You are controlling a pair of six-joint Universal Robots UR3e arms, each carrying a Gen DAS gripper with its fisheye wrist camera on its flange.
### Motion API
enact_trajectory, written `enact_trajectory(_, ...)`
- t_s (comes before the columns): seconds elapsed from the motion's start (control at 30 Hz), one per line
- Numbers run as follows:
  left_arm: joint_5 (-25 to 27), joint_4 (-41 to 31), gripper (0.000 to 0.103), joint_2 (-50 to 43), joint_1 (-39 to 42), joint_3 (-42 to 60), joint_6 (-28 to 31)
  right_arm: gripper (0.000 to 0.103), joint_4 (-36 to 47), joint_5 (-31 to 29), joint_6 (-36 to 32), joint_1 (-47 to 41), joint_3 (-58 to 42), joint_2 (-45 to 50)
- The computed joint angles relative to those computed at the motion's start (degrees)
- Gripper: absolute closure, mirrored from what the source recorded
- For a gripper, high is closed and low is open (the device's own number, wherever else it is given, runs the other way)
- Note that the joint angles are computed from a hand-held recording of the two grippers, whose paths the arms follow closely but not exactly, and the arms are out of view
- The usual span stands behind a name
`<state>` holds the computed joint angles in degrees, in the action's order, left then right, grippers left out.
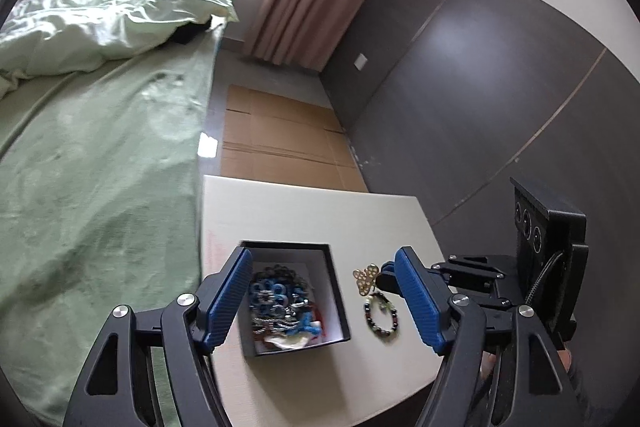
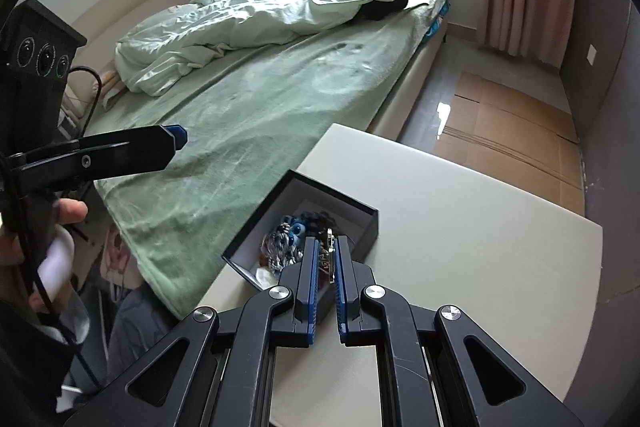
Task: Organize jewelry
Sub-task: 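Lower the gold butterfly charm into the box with the right tool and open it, then grasp the black-and-green beaded bracelet with the left tool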
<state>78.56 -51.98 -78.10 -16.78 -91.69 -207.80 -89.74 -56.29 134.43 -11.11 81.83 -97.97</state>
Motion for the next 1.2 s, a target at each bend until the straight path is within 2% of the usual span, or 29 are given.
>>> enact_trajectory(0.33,2.12,-4.42,0.029,6.47,3.47,-4.44,0.37,0.093,-1.33,1.31,2.61,5.52,0.22,2.57)
enact_trajectory(0.37,2.29,-4.54,0.029,6.79,3.51,-4.90,0.28,0.074,-0.61,1.94,2.74,5.44,-0.15,2.87)
enact_trajectory(0.4,2.38,-4.62,0.029,6.88,3.53,-5.14,0.21,0.032,-0.25,2.08,3.21,5.38,-0.48,3.11)
enact_trajectory(0.43,2.43,-4.59,0.028,6.90,3.44,-5.35,0.19,0.014,-0.68,2.01,3.97,5.21,-0.29,3.03)
enact_trajectory(0.47,2.59,-4.29,0.028,6.81,3.21,-5.66,0.18,0.004,-2.04,2.23,4.61,4.44,0.93,2.03)
enact_trajectory(0.53,2.87,-4.00,0.027,6.28,2.75,-5.70,0.26,0.004,-1.58,3.36,4.10,2.70,1.72,0.75)
enact_trajectory(0.67,3.54,-1.98,0.015,4.00,0.95,-5.38,-0.29,0.004,0.61,4.60,1.89,-2.49,3.18,-2.61)
enact_trajectory(0.97,6.86,0.81,0.015,-4.58,-6.63,-0.21,-1.07,0.004,7.59,5.50,-6.33,-15.69,5.73,-9.81)
enact_trajectory(1.2,6.64,2.44,0.015,-13.04,-12.06,6.11,0.29,0.004,12.87,5.59,-13.90,-26.59,9.45,-14.13)
